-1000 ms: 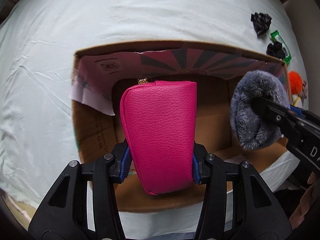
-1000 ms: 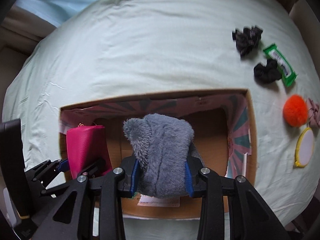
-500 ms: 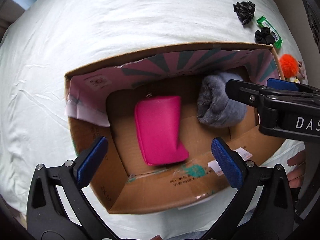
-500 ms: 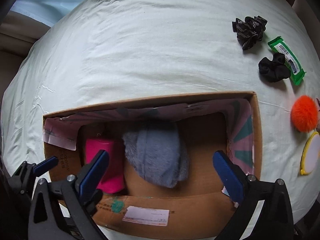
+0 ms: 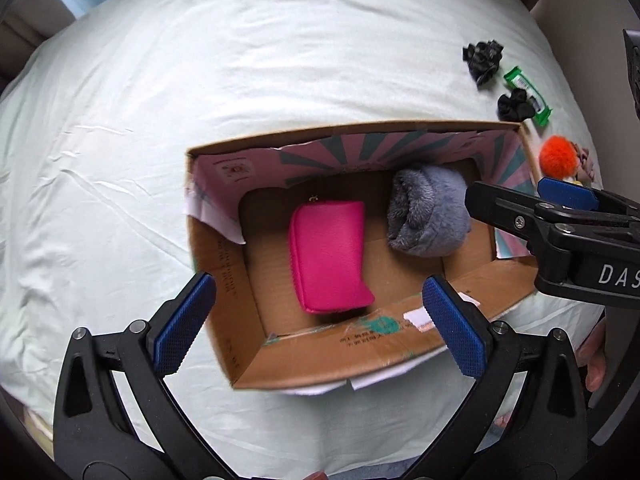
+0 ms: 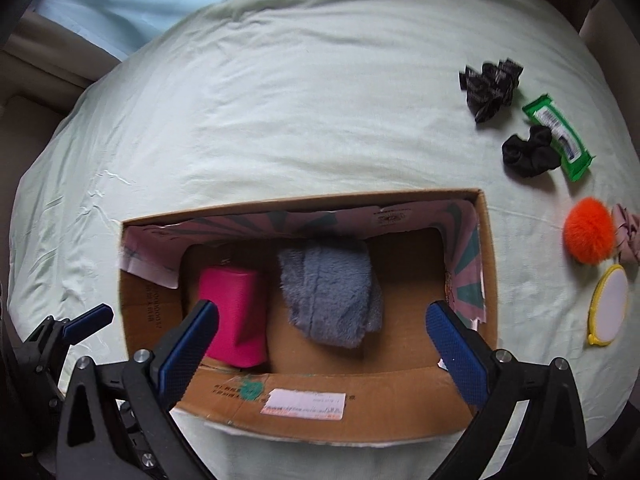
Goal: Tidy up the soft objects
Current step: 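Lift both tools away from the box toward the remaining items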
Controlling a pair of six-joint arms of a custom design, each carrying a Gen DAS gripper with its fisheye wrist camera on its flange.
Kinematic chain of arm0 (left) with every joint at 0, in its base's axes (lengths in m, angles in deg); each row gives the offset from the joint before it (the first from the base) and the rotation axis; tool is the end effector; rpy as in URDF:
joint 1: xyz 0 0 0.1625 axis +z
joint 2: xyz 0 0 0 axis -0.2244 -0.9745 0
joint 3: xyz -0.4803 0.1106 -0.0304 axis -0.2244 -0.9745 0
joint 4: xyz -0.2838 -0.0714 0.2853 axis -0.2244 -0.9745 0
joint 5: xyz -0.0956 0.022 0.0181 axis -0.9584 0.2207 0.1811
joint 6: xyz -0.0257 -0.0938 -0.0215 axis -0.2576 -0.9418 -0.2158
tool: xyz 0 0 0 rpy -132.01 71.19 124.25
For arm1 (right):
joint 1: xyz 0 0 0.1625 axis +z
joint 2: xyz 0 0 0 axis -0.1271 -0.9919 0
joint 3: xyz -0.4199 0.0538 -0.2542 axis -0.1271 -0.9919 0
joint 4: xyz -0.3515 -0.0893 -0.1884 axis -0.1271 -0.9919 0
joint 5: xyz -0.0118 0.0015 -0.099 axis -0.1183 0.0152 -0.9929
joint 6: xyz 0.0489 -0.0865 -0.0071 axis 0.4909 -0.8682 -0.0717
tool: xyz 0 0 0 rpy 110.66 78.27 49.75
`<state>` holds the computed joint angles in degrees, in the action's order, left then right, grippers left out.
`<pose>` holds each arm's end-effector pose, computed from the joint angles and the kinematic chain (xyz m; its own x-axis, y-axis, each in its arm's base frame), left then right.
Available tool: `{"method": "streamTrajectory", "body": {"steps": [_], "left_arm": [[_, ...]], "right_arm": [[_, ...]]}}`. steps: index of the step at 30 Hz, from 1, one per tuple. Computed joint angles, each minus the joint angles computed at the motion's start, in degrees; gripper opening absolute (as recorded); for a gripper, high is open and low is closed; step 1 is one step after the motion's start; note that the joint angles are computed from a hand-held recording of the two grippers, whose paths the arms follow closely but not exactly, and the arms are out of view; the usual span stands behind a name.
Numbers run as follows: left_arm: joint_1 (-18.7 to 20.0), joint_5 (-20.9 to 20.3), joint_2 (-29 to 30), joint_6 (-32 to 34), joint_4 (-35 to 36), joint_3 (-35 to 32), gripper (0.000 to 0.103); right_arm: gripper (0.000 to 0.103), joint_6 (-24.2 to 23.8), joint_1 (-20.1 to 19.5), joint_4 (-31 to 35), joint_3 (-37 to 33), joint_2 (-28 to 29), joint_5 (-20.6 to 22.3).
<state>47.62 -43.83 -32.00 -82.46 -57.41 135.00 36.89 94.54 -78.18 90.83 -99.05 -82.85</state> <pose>-0.4583 -0.5456 -0.0455 -0.6858 -0.4029 -0.6061 -0.1650 0.8972 -0.4097 0.0523 -0.6529 0.4017 -0.7229 -0.5389 0.4324 -0.4776 0.8420 0.2510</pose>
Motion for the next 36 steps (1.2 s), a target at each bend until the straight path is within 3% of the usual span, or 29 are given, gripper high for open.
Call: {"method": "streamTrajectory", "body": {"steps": [13, 22, 31, 36], "left_arm": [[-7.96, 5.59, -3.52, -12.02, 10.2, -1.75, 0.103], [-13.57, 11.43, -3.5, -22.79, 25.37, -8.76, 0.103], [-17.34, 17.89, 1.58, -32.06, 44.05, -22.3, 0.103], [-18.46, 20.5, 7.11, -34.72, 53.12, -33.49, 0.103]], "right_arm": [[0.103, -4.85, 2.94, -0.33, 2.37, -9.39, 5.93], [0.103, -9.07, 4.58, -3.7, 1.53, -15.9, 9.12], [0.103, -13.54, 2.09, -9.46, -1.25, -20.9, 16.02], [0.103, -16.27, -0.49, -12.83, -3.93, -22.19, 18.39]]}}
